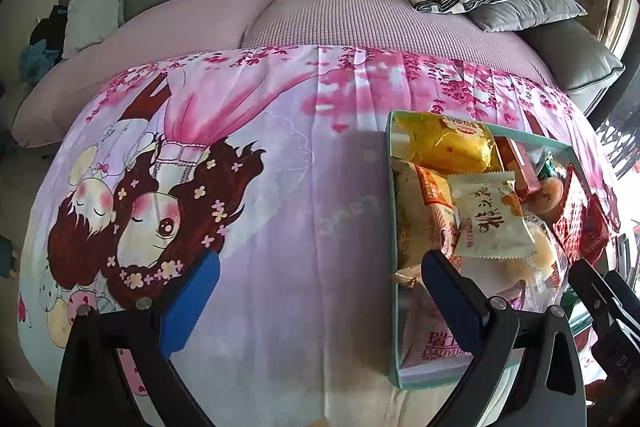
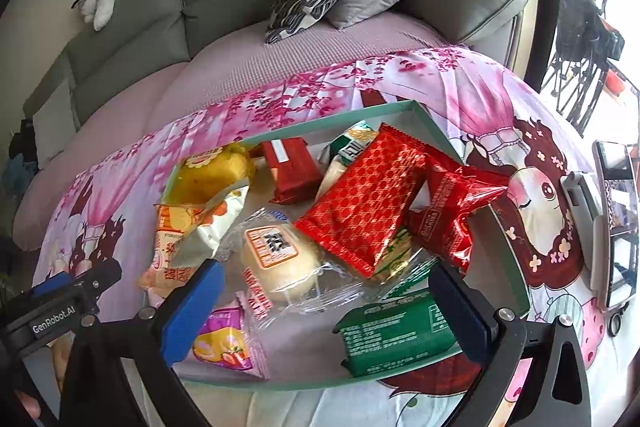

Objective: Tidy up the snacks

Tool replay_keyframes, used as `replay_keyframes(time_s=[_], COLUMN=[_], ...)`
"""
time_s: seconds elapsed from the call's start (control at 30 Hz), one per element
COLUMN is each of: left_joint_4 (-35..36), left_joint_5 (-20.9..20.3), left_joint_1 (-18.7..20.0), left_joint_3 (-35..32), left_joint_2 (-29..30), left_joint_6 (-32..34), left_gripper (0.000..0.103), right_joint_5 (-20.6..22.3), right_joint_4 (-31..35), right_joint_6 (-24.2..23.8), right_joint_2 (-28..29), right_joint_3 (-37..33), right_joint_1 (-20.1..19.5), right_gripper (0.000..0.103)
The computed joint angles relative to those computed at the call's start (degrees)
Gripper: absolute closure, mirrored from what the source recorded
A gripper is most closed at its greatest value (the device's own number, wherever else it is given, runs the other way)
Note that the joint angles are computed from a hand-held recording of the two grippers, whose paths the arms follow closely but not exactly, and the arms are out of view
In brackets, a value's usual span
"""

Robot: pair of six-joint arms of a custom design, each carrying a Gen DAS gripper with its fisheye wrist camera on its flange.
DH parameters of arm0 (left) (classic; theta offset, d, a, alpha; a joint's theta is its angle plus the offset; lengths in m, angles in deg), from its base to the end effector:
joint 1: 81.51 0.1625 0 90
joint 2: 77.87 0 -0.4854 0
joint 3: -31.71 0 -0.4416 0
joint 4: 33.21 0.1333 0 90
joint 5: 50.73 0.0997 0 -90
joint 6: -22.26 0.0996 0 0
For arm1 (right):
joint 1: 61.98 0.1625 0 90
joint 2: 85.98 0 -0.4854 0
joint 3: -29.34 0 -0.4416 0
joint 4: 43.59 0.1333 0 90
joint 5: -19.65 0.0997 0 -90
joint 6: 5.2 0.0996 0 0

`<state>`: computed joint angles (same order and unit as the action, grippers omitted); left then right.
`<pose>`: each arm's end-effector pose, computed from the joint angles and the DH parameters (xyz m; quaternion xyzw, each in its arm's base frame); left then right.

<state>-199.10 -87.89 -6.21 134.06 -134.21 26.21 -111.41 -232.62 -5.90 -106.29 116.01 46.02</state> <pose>0.0301 -0.7235 0.2463 0.0270 0.8724 -0.2701 0.4064 0.2984 -0.6988 -0.0830 0.0487 -0.9028 0.3110 0.2931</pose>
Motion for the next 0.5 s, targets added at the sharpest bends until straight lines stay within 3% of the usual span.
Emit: replay_keyframes(time_s=[0.5], left_joint_4=[5.00], left_joint_5=[2.88], left_joint_1=[0.63], left_joint_3=[4.73], left_joint_2=[-4.11], left_joint_6=[-3.61], left_gripper=[0.002], right_joint_5=[-0.92], right_joint_4=[3.00], right_joint_6=[0.00], right_joint_2=[0.89], right_joint_3=[0.60], right_joint_1=[2.28], right_gripper=[0.000])
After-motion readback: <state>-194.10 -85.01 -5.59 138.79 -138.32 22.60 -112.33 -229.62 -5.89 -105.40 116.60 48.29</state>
